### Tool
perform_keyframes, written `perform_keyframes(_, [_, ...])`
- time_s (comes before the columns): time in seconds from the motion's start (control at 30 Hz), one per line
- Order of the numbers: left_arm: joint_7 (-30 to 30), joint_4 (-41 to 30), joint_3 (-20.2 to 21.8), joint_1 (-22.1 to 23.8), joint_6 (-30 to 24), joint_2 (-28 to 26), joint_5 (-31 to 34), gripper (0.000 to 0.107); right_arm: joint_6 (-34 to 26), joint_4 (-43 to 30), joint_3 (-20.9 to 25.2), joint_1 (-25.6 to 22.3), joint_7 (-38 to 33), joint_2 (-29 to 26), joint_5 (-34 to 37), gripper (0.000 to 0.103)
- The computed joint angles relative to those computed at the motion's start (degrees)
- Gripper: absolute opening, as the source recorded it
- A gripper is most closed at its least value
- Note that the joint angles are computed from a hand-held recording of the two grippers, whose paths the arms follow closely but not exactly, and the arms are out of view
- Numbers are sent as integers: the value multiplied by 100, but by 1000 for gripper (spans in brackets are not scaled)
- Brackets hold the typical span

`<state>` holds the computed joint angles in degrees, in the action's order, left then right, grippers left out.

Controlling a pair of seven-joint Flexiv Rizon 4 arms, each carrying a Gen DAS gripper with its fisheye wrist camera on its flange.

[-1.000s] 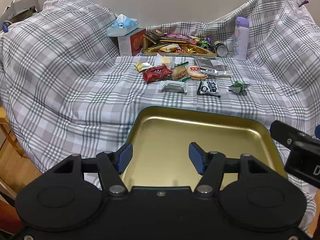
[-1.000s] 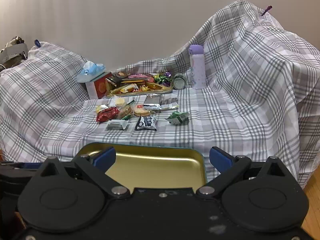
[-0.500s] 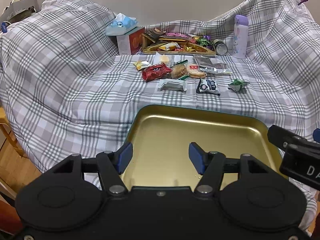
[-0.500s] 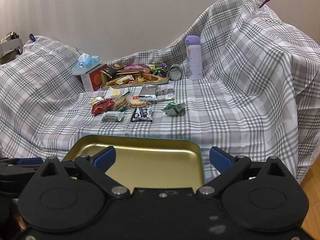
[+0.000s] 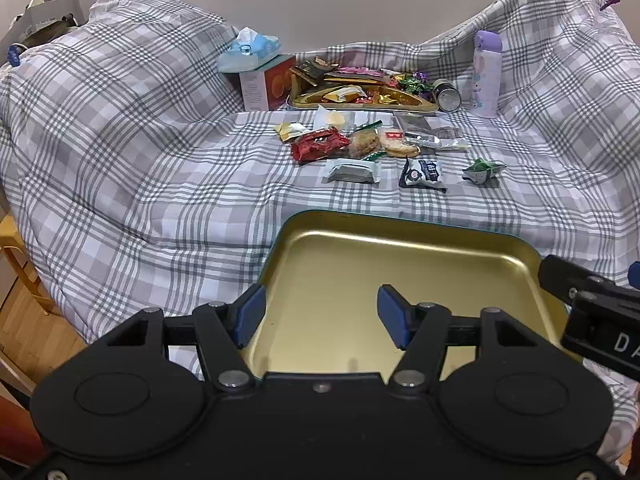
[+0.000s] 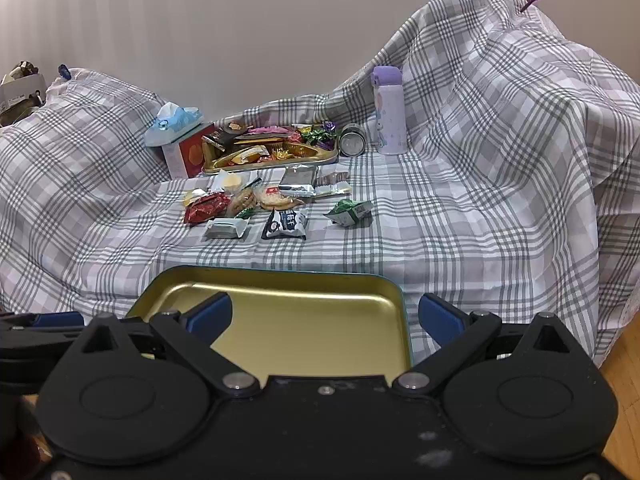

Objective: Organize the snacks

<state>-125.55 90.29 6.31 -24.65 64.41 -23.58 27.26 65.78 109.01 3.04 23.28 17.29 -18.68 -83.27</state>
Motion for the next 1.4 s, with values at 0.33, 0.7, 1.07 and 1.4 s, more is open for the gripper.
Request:
perform_keyframes(0.33, [71,-6,-29,28,-10,-19,-62,65,75,2,-21,22,0,-35,136,103])
perform_keyframes(0.7, [39,3,-26,18,-35,-7,-41,65,58,22,-18,25,3,-26,141,103])
perform_keyframes(1.07, [112,32,-54,36,-31,-12,-123,65,60,23,-25,42,0,-37,194,103])
perform_keyframes(1.4, [166,44,-58,41,-27,-17,-171,65,60,26,-25,56,33,-49,173,103])
